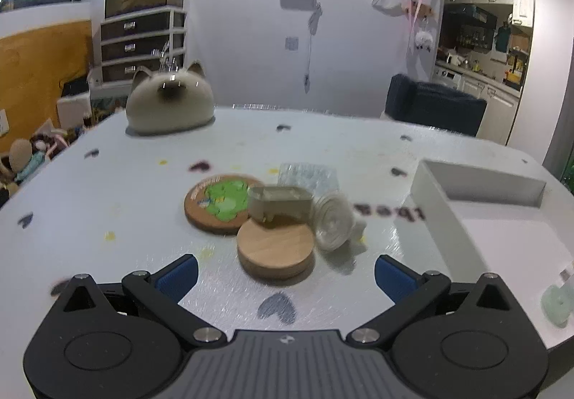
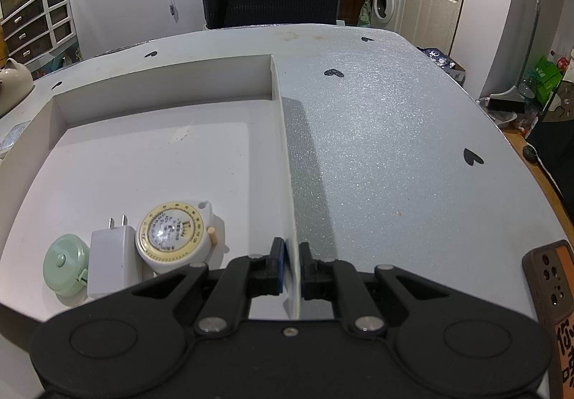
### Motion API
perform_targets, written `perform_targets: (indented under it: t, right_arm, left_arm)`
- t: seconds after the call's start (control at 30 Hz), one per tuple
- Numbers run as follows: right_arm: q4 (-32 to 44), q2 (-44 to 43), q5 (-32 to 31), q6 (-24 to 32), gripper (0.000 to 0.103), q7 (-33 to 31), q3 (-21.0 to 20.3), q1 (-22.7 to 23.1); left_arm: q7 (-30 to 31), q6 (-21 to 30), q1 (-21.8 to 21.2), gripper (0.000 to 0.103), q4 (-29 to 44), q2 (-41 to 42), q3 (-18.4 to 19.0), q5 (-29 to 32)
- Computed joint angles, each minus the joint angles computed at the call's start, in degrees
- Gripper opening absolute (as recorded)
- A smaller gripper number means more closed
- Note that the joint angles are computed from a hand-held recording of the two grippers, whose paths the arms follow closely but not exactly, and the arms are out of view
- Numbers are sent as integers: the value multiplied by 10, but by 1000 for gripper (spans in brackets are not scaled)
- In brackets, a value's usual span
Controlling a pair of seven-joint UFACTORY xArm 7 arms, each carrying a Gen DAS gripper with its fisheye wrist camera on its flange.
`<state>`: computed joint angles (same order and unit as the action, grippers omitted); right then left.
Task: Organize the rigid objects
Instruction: 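Reach the left gripper to the round wooden lid and grasp it, then carry the wooden lid into the box and open the left gripper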
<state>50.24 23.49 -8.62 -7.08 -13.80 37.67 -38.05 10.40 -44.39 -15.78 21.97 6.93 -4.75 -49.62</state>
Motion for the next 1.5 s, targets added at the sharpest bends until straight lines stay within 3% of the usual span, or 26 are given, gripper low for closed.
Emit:
perform_targets:
  t: [0.2,0.3,0.4,0.5,0.67,0.8,0.9,1.27,1.5]
  right_arm:
    - [0,0,-1,0,8,1,2,-2]
    - [0,0,-1,0,8,2,0,0]
    - [0,0,0,0,8,3,0,0]
    - [-1,-2,1,0,8,5,-4,4]
    - [0,-4,3,1,9,6,-10,12]
    - [0,-4,5,1,9,5,-9,11]
    - [0,-4,6,1,9,5,-11,14]
    - [0,-6,7,-1,9,5,-15,19]
    - [-1,-4,3,-2,9,10,-13,16]
  left_arm:
    - [12,32,14,103,28,37,21,28]
    - [-12,56,34,102,36,44,32,91]
    - [32,54,16,92,66,70,44,58]
    - [39,55,16,82,86,88,52,57]
    - [56,38,15,78,117,119,64,59]
    - [73,48,15,68,136,130,71,64]
    - [92,56,6,68,144,132,75,46]
    - [59,25,-1,68,75,96,48,62]
    - [-4,-27,-11,68,19,67,22,65]
